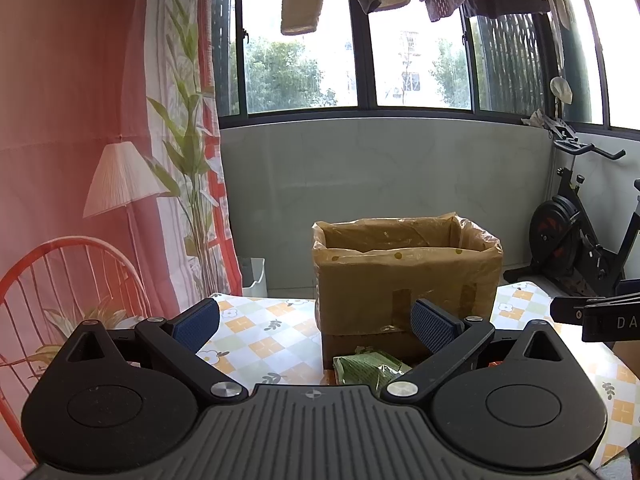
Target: Organize snacks
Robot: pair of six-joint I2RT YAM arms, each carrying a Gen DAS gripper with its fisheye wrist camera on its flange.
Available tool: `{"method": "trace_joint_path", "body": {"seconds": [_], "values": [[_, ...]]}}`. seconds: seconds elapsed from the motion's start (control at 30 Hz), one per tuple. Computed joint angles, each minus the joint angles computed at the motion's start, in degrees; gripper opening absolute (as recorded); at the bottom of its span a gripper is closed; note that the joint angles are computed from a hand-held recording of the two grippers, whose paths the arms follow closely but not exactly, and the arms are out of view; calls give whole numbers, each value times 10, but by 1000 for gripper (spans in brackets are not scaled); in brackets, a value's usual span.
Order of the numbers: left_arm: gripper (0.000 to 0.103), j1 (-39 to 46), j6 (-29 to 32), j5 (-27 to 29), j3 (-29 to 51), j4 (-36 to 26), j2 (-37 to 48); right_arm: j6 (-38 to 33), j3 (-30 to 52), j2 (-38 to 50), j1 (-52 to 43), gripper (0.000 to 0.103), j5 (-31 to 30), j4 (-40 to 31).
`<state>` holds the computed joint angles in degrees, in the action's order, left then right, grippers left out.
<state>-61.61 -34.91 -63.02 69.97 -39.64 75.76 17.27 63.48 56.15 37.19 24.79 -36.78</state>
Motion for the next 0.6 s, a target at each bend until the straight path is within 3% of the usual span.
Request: {"method": "trace_joint_path", "body": {"seconds": [0.6], "values": [[103, 4, -5, 11, 1, -6, 1, 2, -5, 2, 6, 103, -2, 4]]}}
